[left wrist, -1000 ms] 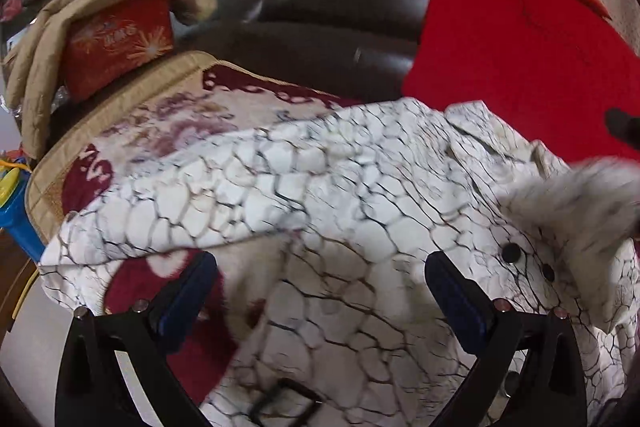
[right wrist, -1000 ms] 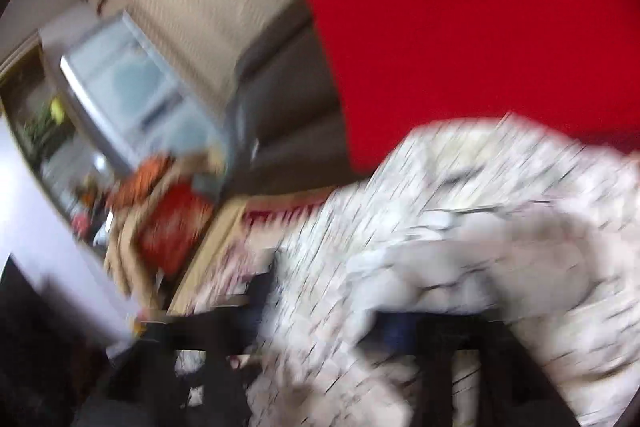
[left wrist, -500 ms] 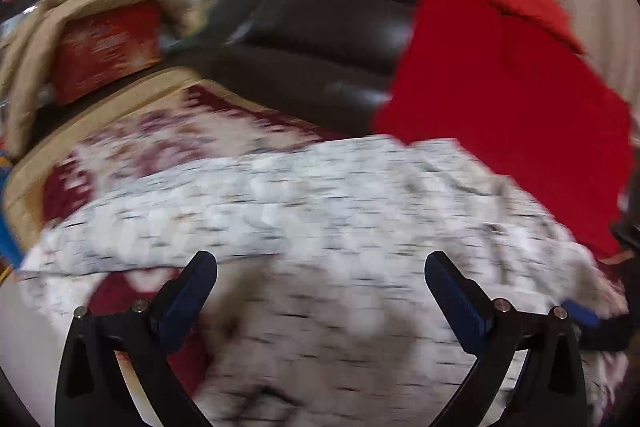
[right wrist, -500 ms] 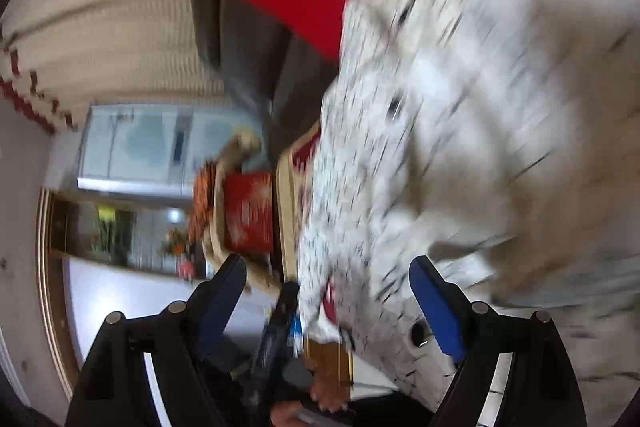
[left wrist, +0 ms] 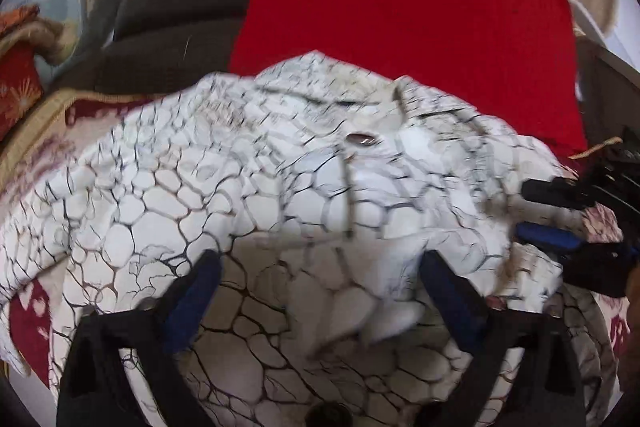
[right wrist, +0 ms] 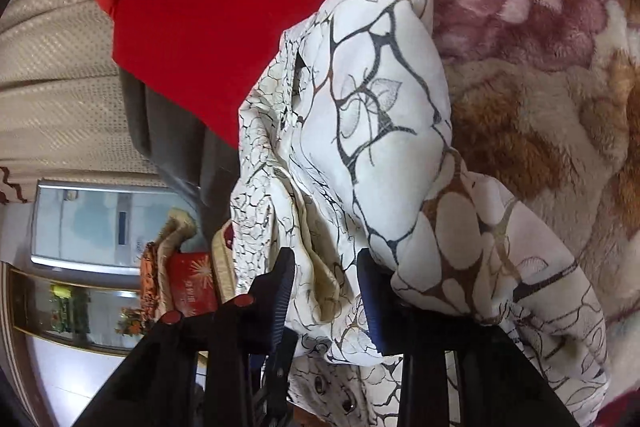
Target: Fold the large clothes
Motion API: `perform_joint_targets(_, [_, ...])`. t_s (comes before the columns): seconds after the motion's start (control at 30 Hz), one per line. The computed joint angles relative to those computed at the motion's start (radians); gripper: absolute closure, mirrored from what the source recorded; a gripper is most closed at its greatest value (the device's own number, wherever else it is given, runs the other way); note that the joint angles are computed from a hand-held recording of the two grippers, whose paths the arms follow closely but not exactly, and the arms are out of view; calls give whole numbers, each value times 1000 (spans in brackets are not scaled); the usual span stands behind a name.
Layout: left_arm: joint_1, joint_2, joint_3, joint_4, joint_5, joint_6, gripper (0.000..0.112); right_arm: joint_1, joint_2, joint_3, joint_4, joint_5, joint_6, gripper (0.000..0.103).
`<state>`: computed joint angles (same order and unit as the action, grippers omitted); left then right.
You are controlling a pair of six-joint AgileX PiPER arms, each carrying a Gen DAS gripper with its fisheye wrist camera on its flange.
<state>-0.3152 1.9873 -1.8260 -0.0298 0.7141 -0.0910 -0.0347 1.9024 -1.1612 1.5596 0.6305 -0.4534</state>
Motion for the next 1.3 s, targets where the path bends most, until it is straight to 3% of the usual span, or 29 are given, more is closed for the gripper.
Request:
perform_joint_targets(0.07, [49,29,-43,-166,53,103,72,22,12,-41,-60,-16,76,69])
perform_joint_targets(0.17, [116,13,-3,-324,34,223,81,20,13,-29,-46,-17,72,70])
perform_joint_targets(0.23, [163,12,-11,-393,51,241,79,11,11,-27,-70,-6,78,70])
perform_joint_targets(0.4, [309,36,-65,-488,158,188,60,37,-11,-44,-160,-50,178,70])
perform_joint_targets(0.53, [417,-9,-15,-476,151,144,53,85,19,-98,-212,-100,263,70])
perform_joint_targets(0.67, [587,-101,105,-633,171,213,49,117,29,-138,-293,-135,361,69])
perform_joint_targets(0.83, [792,-220,231,-665,155,217,36,163,17,-174,-398,-180,417,66])
perform_joint_targets(1.07, [1004,-165,208,-723,300,222,36,253,88,-298,-346,-128,263,66])
perform_joint_targets(1.2, [1050,-97,189,-817,369,209,37,293,173,-421,-521,-37,401,66])
perform_joint_targets(1.3, [1071,-40,164,-901,409,195,37,309,185,-436,-578,-37,449,66])
